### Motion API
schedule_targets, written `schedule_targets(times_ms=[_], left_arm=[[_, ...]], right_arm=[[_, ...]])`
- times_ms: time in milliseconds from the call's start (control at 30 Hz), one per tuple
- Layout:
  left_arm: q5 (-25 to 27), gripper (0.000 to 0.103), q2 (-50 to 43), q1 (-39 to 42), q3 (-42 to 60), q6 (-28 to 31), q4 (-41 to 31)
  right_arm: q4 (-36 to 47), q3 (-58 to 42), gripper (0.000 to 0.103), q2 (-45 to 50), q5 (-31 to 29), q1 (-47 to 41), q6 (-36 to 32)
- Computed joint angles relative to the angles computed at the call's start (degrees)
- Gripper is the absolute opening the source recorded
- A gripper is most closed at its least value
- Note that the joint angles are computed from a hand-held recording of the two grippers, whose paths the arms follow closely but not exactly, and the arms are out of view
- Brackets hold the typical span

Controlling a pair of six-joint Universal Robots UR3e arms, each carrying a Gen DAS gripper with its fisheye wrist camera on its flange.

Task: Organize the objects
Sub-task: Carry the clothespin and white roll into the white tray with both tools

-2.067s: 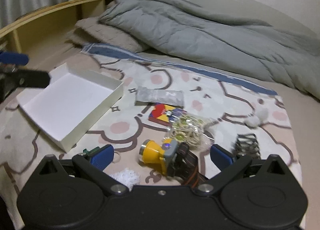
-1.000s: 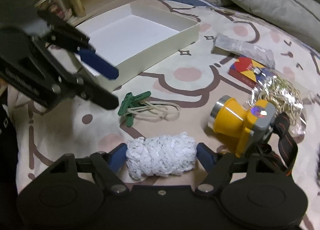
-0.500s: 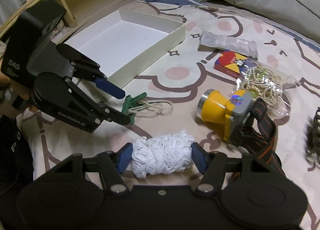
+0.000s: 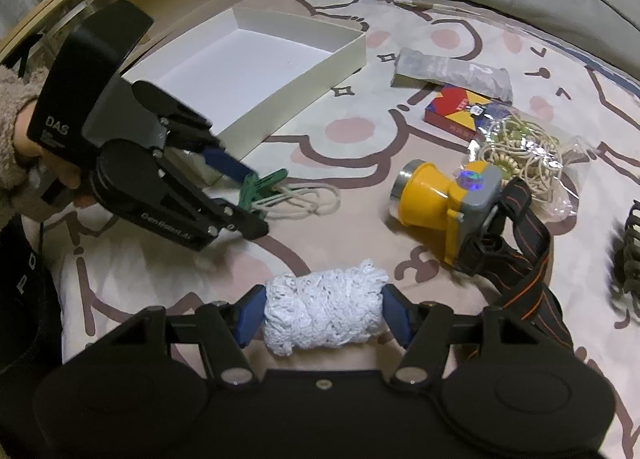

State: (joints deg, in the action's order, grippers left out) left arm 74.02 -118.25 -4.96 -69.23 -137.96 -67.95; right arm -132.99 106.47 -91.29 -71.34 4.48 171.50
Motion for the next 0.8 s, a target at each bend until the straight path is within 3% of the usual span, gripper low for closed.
schedule_targets(times_ms=[433, 800], left_arm=[[-5.0, 0.051, 5.3, 2.2, -0.6, -7.5, 4.5], [-8.1, 0.051, 11.4, 8.0, -3.7, -13.5, 10.3]], right_arm=[[-5.5, -0.8, 0.062, -3.2, -4.8, 0.3, 7.6], [-10.2, -7.7, 0.062, 0.7, -16.6, 5.4, 17.2]])
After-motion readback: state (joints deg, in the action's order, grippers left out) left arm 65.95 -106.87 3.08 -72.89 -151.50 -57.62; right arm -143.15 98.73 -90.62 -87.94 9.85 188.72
